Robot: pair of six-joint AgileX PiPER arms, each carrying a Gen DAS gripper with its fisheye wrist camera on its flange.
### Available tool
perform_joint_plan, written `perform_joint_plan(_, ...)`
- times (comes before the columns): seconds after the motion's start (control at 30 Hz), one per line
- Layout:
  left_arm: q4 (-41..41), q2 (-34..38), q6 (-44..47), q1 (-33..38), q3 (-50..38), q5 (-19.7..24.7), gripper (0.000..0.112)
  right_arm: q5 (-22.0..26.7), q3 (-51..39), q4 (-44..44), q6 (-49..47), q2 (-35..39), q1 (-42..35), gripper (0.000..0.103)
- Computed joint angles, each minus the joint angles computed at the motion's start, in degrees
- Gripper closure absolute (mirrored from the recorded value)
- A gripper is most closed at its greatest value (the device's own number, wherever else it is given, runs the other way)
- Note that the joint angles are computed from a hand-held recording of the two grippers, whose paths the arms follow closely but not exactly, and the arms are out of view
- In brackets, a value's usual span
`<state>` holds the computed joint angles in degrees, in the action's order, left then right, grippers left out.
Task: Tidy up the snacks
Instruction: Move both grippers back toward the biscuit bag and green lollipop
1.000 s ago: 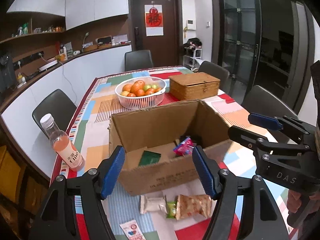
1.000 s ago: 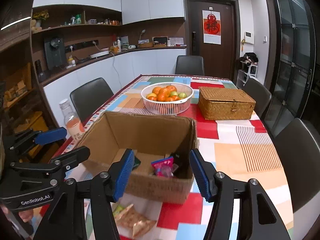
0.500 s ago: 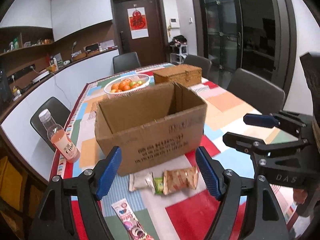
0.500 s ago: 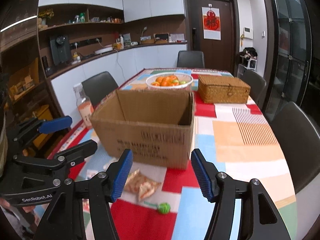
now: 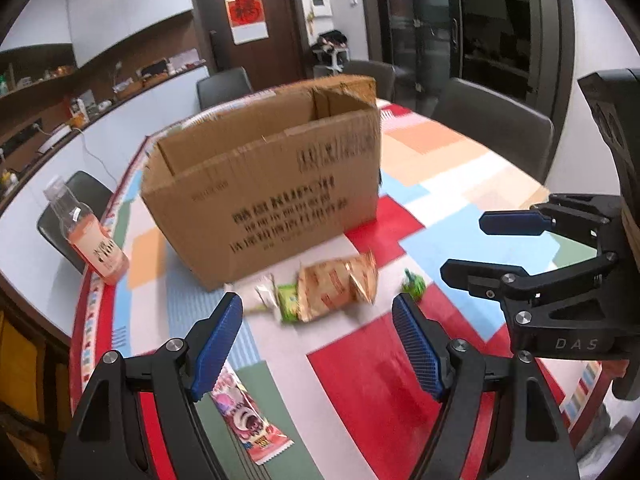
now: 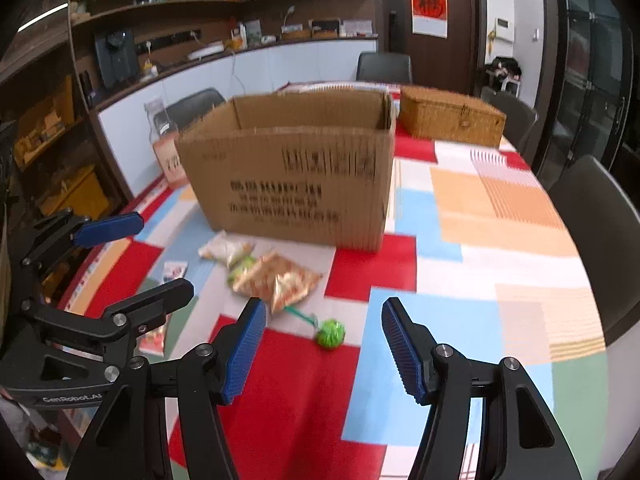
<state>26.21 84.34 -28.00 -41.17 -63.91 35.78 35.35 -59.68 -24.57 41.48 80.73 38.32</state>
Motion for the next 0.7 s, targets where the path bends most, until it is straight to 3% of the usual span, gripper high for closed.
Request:
perform_joint_plan(0.23,-7.0,3.4,8.7,2.4,1.3,-2.7,0.035,-1.6,1.5,3.9,-2.7,2.7,-1.1,0.042)
perform_joint_plan(0.7,-8.6,11.6,14.9,4.6,-1.4,-5.6,0.033,-3.6,0.7,9.5,-7.9,8.8,-4.5,0.042)
